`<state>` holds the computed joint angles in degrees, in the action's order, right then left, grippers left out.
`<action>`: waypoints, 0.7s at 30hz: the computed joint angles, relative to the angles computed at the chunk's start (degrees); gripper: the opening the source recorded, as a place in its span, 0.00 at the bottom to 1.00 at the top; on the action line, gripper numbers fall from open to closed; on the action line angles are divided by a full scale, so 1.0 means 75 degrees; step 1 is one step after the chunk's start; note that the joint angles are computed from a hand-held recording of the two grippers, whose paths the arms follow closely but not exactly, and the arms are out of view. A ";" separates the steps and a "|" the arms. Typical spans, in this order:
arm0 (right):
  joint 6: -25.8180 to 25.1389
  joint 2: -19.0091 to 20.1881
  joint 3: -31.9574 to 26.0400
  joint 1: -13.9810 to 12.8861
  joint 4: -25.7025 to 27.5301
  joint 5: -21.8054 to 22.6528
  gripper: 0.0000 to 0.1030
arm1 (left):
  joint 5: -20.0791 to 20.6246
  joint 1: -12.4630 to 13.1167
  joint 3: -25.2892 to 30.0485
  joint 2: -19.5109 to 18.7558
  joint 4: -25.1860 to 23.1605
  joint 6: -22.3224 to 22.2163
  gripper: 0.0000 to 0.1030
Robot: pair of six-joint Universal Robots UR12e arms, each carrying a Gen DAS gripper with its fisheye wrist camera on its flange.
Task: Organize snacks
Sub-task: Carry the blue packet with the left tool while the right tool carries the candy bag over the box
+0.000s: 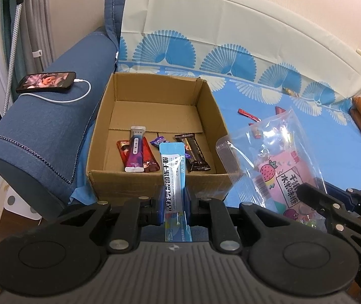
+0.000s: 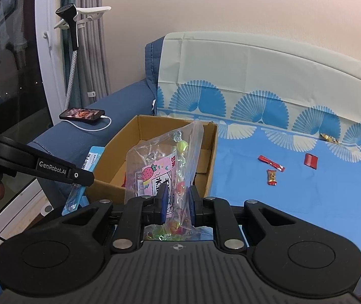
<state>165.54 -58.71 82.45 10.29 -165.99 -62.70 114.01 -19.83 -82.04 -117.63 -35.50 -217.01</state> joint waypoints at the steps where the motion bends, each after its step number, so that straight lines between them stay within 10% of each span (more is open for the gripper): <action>1: -0.0026 0.0007 -0.0011 -0.0005 0.0035 0.0007 0.18 | -0.0010 0.0004 0.0004 -0.0005 -0.0003 0.0002 0.16; 21: -0.0139 0.0195 -0.0427 0.0167 0.0732 -0.0309 0.18 | -0.0422 0.0227 0.0063 -0.0107 -0.0193 -0.0167 0.16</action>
<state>164.49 -57.24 79.25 11.54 -160.51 -65.01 110.84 -18.13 -81.57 -118.43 -36.94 -218.26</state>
